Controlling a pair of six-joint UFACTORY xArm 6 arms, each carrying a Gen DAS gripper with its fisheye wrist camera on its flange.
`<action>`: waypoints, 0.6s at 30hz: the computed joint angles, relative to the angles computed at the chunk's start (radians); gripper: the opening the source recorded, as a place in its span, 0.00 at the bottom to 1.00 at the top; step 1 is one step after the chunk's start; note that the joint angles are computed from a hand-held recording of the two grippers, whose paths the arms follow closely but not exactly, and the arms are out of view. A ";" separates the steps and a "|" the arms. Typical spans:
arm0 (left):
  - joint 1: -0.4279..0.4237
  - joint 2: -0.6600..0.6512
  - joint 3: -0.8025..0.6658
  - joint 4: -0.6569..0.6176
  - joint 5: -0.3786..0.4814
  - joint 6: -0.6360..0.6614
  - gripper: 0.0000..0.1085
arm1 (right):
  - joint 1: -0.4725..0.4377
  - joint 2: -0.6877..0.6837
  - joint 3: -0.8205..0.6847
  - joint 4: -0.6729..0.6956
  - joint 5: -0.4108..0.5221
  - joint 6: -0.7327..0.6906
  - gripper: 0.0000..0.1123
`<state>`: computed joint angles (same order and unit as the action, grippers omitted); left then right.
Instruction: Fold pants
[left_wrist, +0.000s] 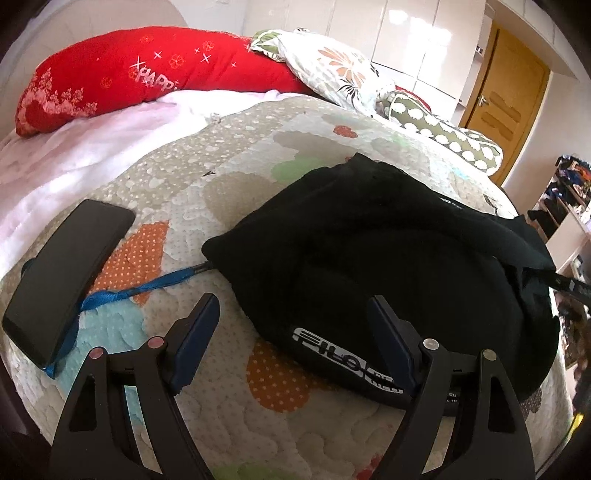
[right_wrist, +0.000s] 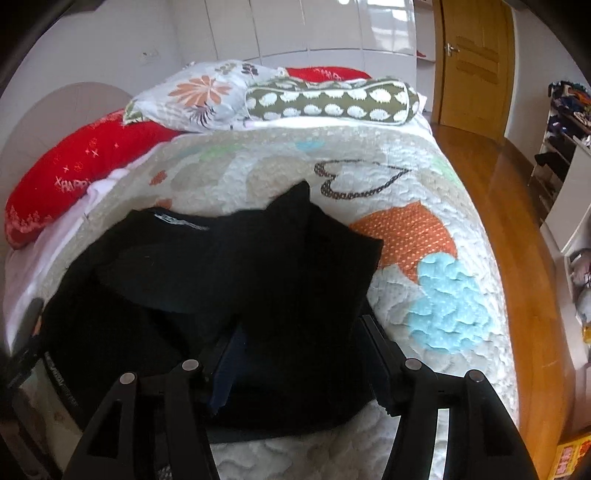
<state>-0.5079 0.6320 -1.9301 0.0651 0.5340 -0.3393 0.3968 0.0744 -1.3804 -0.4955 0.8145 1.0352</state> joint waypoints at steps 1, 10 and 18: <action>-0.001 -0.002 0.004 0.004 -0.003 -0.001 0.76 | -0.011 0.020 -0.012 0.016 -0.018 -0.009 0.53; 0.001 0.022 -0.032 0.006 0.011 -0.006 0.76 | -0.082 0.284 -0.403 -0.082 0.004 -0.106 0.12; 0.003 0.028 -0.038 -0.031 0.008 0.017 0.76 | -0.128 0.416 -0.585 0.139 0.139 -0.293 0.28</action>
